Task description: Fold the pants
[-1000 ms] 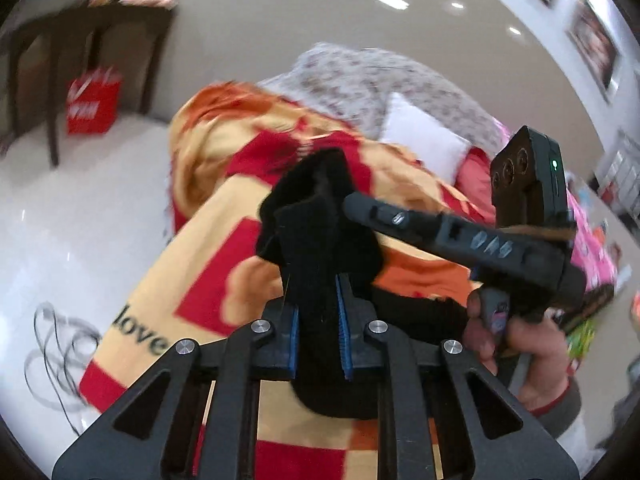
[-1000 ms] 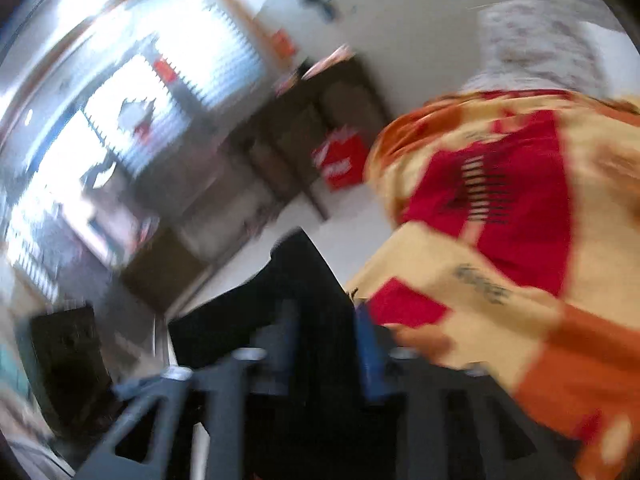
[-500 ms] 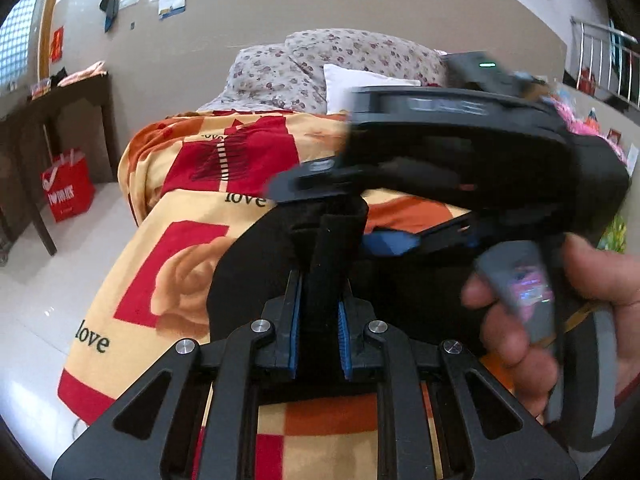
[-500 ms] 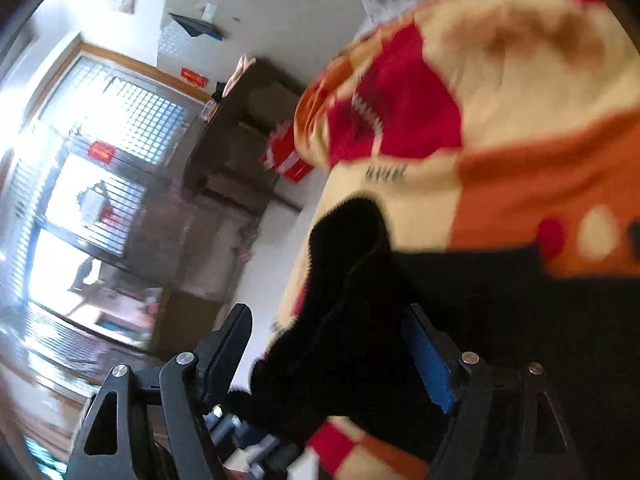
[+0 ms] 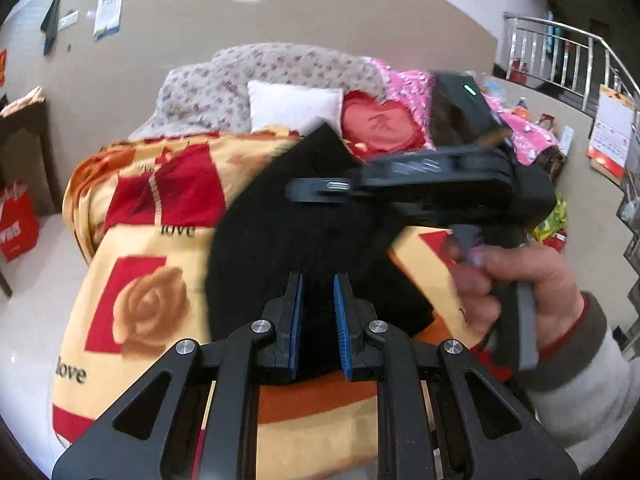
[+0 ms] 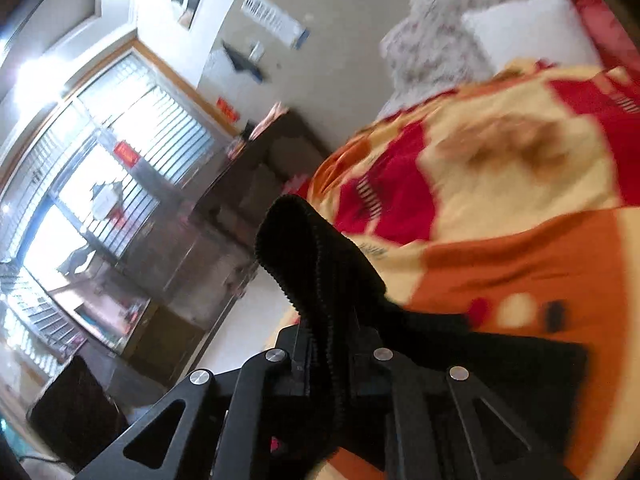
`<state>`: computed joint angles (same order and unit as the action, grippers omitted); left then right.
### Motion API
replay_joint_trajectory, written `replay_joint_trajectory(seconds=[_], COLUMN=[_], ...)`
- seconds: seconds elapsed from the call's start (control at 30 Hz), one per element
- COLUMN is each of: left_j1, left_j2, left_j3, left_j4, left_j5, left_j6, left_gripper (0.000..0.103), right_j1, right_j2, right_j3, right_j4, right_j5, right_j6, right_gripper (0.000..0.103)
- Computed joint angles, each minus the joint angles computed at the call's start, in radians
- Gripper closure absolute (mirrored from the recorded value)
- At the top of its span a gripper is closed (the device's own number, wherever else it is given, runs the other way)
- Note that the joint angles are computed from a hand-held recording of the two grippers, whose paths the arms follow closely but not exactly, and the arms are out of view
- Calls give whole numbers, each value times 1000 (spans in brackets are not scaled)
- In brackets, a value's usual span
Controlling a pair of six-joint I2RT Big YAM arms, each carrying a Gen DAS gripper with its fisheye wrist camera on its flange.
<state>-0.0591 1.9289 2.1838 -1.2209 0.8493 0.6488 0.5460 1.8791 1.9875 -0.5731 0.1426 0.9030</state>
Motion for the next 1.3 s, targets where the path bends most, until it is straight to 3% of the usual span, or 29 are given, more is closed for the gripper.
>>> replay_joint_trajectory(seconds=[0.1, 0.2, 0.27, 0.33, 0.37, 0.47, 0.5, 0.57, 0.63, 0.73, 0.83, 0.9, 1.03, 1.13, 1.23, 1.3], left_j1=[-6, -40, -67, -94, -98, -119, -123, -135, -148, -165, -175, -182, -191, -186, -167, -156], left_j2=[45, 59, 100, 154, 150, 180, 191, 209, 228, 259, 240, 249, 300, 309, 314, 281], left_j3=[82, 83, 127, 195, 180, 210, 225, 246, 268, 299, 253, 266, 363, 390, 414, 361], left_j4=[-46, 4, -28, -85, -83, -86, -93, -95, -110, -146, -93, -89, -138, -179, -227, -197], left_j5=[-12, -119, -173, -233, -244, -305, -306, -331, -354, -387, -390, -392, -391, -373, -345, -345], left_j6=[-8, -64, -83, -90, -91, -110, -115, -131, -136, -134, -126, -133, -139, -137, -128, -129], left_gripper=[87, 87, 87, 87, 87, 87, 87, 87, 87, 87, 86, 85, 84, 84, 84, 84], right_j1=[-5, -12, -23, -25, -21, 10, 15, 18, 26, 21, 13, -2, -5, 14, 48, 68], right_j2=[-89, -94, -74, -111, -122, -119, -117, -122, -76, 16, 47, 4, -40, -95, -74, -40], right_j3=[-135, -200, -198, -262, -261, -167, -148, -149, -82, 40, 51, -33, -67, -119, -59, 0], right_j4=[-15, -102, -163, -101, -113, -293, -307, -262, -286, -420, -509, -427, -412, -318, -352, -384], right_j5=[41, 41, 28, 38, 70, 251, 265, 241, 242, 224, 228, 204, 232, 212, 213, 212], right_j6=[38, 113, 145, 177, 173, 115, 93, 51, -7, -39, 0, 26, 48, 24, -67, -131], right_gripper=[92, 89, 86, 82, 79, 72, 72, 72, 72, 72, 72, 72, 72, 72, 72, 72])
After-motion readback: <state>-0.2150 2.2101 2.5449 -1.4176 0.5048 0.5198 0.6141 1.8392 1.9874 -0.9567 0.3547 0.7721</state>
